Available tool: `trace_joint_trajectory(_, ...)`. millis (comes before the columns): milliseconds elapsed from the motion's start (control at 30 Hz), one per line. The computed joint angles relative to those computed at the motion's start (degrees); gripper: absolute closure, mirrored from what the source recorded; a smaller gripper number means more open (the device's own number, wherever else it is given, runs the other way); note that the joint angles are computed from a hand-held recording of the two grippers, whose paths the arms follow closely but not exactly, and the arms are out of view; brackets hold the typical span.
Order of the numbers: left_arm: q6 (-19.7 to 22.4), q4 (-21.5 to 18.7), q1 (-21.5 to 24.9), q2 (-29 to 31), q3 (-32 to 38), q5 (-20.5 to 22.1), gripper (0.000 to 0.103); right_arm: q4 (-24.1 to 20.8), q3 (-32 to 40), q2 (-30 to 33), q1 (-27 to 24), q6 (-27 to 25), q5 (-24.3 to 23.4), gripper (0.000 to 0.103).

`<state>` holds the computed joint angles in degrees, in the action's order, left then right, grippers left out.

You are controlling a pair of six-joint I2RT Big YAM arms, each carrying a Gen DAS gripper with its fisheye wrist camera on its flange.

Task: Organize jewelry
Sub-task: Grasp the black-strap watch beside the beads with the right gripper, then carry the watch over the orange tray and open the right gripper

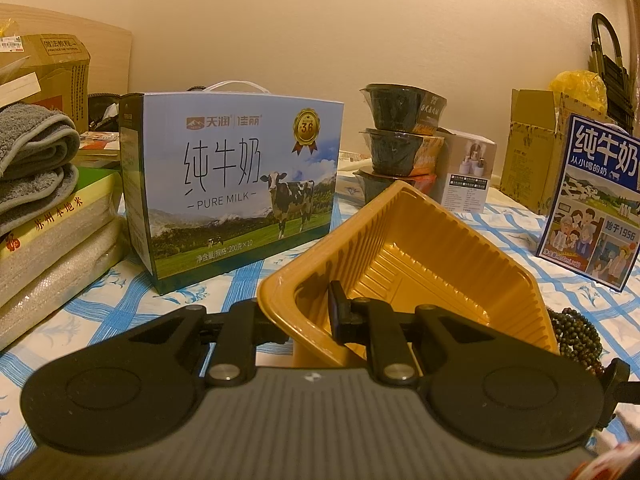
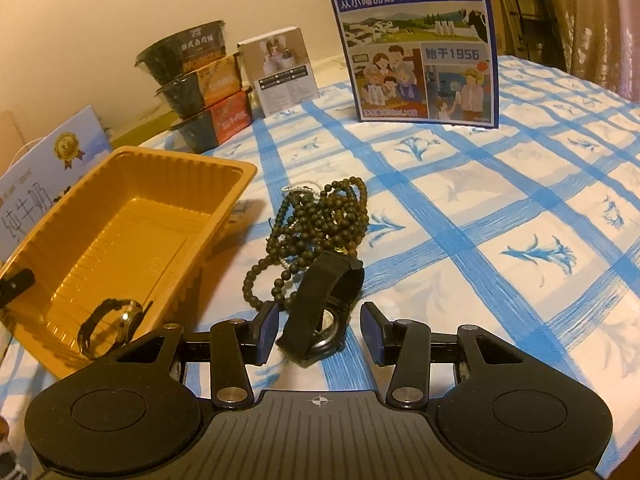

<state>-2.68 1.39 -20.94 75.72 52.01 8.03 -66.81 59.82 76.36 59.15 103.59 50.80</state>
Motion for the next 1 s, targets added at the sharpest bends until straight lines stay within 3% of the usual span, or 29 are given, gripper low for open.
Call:
trace_joint_trajectory(500, 0.0, 0.1, 0.1, 0.1, -0.1, 0.1, 0.087, 4.7, -1.0, 0.8, -2.6, -0.9, 0.3, 0.058)
trace_joint_trajectory(567, 0.0, 0.1, 0.1, 0.1, 0.0, 0.0, 0.087, 4.9, -1.1, 1.0, -2.8, -0.7, 0.6, 0.066)
trace_joint_trajectory(600, 0.0, 0.0, 0.1, 0.1, 0.0, 0.1, 0.087, 5.3, -1.2, 1.0, -2.9, -1.2, 0.5, 0.076)
trace_joint_trajectory(667, 0.0, 0.0, 0.1, 0.1, 0.0, 0.0, 0.087, 5.5, -1.2, 1.2, -3.1, -1.8, 0.2, 0.082)
trace_joint_trajectory(800, 0.0, 0.1, 0.1, 0.1, -0.1, 0.1, 0.087, 4.0, 0.0, 2.2, -2.4, -4.2, 1.7, 0.086)
trace_joint_trajectory(1000, 0.1, 0.1, 0.2, 0.1, 0.0, 0.2, 0.087, -3.2, 5.2, 6.0, -1.5, -12.6, 2.7, 0.091)
